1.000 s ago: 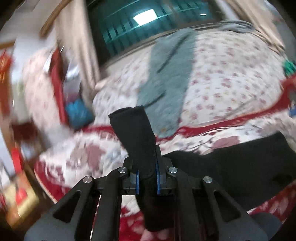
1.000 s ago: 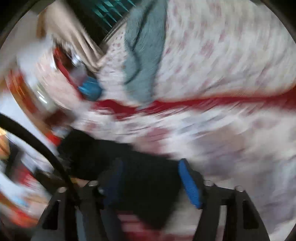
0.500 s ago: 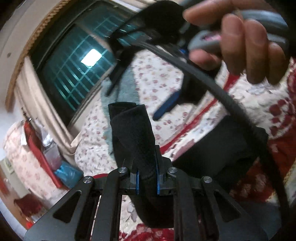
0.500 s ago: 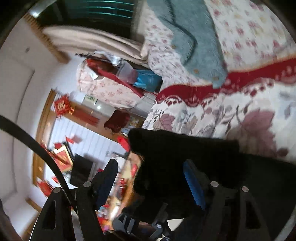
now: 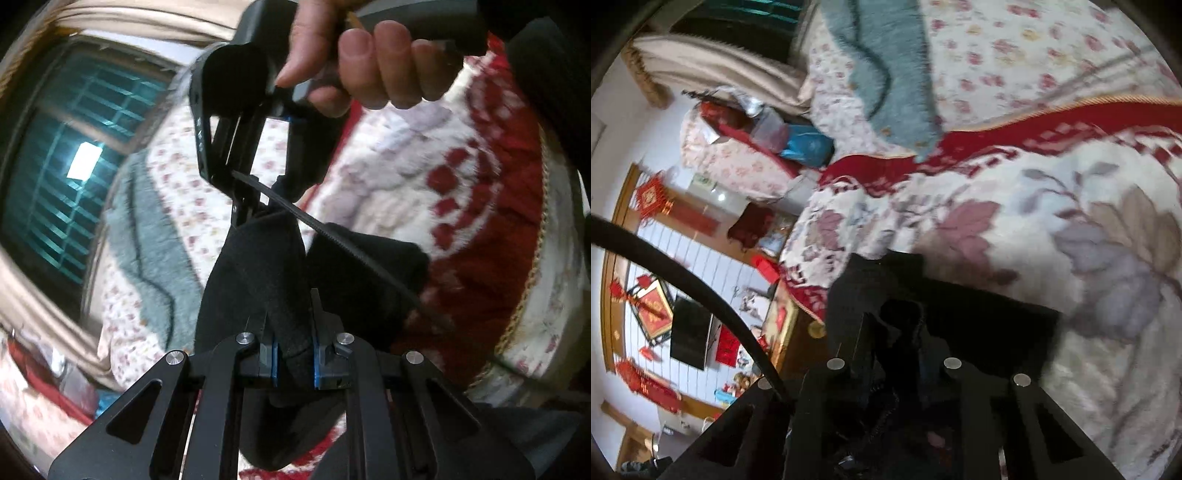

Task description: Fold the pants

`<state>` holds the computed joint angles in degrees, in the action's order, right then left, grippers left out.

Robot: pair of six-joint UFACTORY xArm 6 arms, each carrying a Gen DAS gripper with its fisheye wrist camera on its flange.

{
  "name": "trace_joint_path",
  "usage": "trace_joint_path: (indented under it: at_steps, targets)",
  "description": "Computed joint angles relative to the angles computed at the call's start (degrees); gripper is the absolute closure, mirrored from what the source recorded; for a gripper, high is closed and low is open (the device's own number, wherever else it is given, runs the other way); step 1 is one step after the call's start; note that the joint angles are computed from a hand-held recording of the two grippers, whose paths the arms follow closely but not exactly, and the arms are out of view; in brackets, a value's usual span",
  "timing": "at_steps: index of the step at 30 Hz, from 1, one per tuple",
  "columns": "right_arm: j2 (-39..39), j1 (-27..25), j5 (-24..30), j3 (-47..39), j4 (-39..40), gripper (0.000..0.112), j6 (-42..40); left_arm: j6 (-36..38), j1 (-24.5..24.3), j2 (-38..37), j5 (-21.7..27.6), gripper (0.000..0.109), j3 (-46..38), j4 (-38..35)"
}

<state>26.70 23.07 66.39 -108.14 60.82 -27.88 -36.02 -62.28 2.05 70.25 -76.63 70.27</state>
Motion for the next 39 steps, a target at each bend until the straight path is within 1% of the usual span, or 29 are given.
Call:
trace_joint_path:
  at_steps: [3,4,5,6,8,10,12,14,15,16,17,19,20,21,22,23,24,25,27,28,29,30,31,32,34,36,37,38,39]
  targets:
    - [0.9,-0.8,-1.6,1.0,-1.2,0.095,1.7,5.2,0.7,4.3,1.0,0.096,-4.8,-4.4]
    - [1.5,-0.9,-2.6,1.0,-2.7,0.095,2.9,5.8,1.1,4.6,0.8,0.095,-4.9,-5.3]
    - [2.3,-0.7,-4.3,1.1,-5.3,0.095,4.6,5.8,1.1,4.9,1.1,0.091,-5.1,-5.7]
    - [3.1,-0.8,-4.4,0.8,-5.6,0.095,5.4,5.4,0.9,5.2,1.1,0.091,-5.6,-5.7]
    - [3.2,-1.1,-5.1,2.0,-2.0,0.094,4.3,2.8,0.7,4.1,-0.4,0.091,-4.9,-7.0]
    - [2.7,-1.4,-5.1,2.8,-0.1,0.091,3.5,-1.5,0.9,0.6,-3.4,0.091,-2.9,-9.6]
    - [1.6,-1.5,-5.7,3.9,0.0,0.089,3.7,-7.7,2.7,-4.5,-9.3,0.091,-0.2,-15.3]
    - [-1.4,-1.3,-8.8,6.9,-1.5,0.086,3.5,-13.4,5.3,-8.8,-13.9,0.091,2.7,-18.9]
    - [-4.2,-0.4,-13.0,9.5,-4.5,0.083,3.5,-18.0,7.2,-11.7,-15.6,0.091,4.4,-20.3]
    - [-6.2,0.6,-16.8,11.5,-7.1,0.083,3.3,-22.0,8.5,-13.9,-16.3,0.091,6.0,-20.9]
    - [-8.9,1.7,-21.4,14.4,-9.5,0.082,2.1,-27.7,11.7,-17.3,-18.4,0.091,8.2,-22.7]
    - [-14.9,4.2,-29.5,20.6,-12.6,0.082,-2.8,-35.2,16.8,-22.1,-23.2,0.090,12.6,-26.6]
    - [-16.6,5.0,-30.8,22.2,-12.1,0.082,-5.5,-38.7,19.9,-24.5,-26.7,0.090,15.0,-29.7]
    - [-18.1,5.9,-30.9,23.4,-10.6,0.080,-9.3,-40.0,23.5,-26.4,-32.0,0.090,17.9,-34.8]
    - [-19.6,6.6,-29.9,24.5,-8.9,0.079,-13.1,-40.0,26.4,-27.5,-38.0,0.090,20.7,-40.8]
    - [-20.8,7.3,-28.4,25.5,-7.7,0.076,-16.6,-37.8,27.9,-28.2,-43.8,0.090,23.5,-46.0]
    - [-21.1,8.3,-26.7,26.1,-8.2,0.073,-18.6,-36.2,28.7,-28.1,-47.4,0.090,25.3,-52.0]
    - [-21.0,9.6,-26.5,26.7,-11.1,0.073,-18.5,-32.9,29.1,-26.8,-48.6,0.090,25.9,-57.9]
    - [-20.1,11.6,-28.9,28.3,-21.0,0.073,-13.9,-29.7,29.1,-23.2,-45.2,0.090,24.8,-64.1]
    - [-18.9,12.3,-31.4,29.9,-25.4,0.073,-11.8,-28.5,28.9,-21.2,-45.1,0.091,24.9,-67.4]
    - [-17.9,12.7,-33.9,31.4,-27.4,0.071,-10.9,-28.0,29.1,-20.0,-47.5,0.092,25.8,-68.4]
    - [-19.2,13.1,-37.6,33.8,-26.9,0.072,-11.8,-26.0,29.5,-19.4,-48.3,0.094,25.7,-69.0]
    - [-19.9,13.2,-39.4,35.1,-24.4,0.071,-14.3,-23.4,30.1,-19.2,-49.1,0.094,25.6,-72.0]
    - [-20.1,13.1,-39.5,35.5,-23.8,0.071,-14.3,-20.6,30.5,-19.1,-49.7,0.097,25.7,-76.2]
    - [-20.2,13.0,-39.2,35.3,-24.9,0.071,-12.9,-16.0,31.0,-18.8,-48.6,0.098,24.9,-80.8]
    - [-19.7,13.0,-37.9,34.1,-26.1,0.070,-11.1,-16.6,30.9,-20.0,-47.1,0.098,24.5,-79.4]
    - [-19.8,12.7,-35.8,33.1,-26.8,0.070,-9.5,-17.3,31.0,-20.4,-47.1,0.097,24.2,-78.0]
    - [-19.9,12.3,-33.6,32.0,-26.8,0.070,-8.3,-19.7,30.9,-21.6,-48.5,0.096,24.0,-74.3]
    - [-20.1,12.0,-32.7,31.1,-25.8,0.070,-8.5,-20.4,31.2,-23.0,-51.5,0.096,26.1,-72.6]
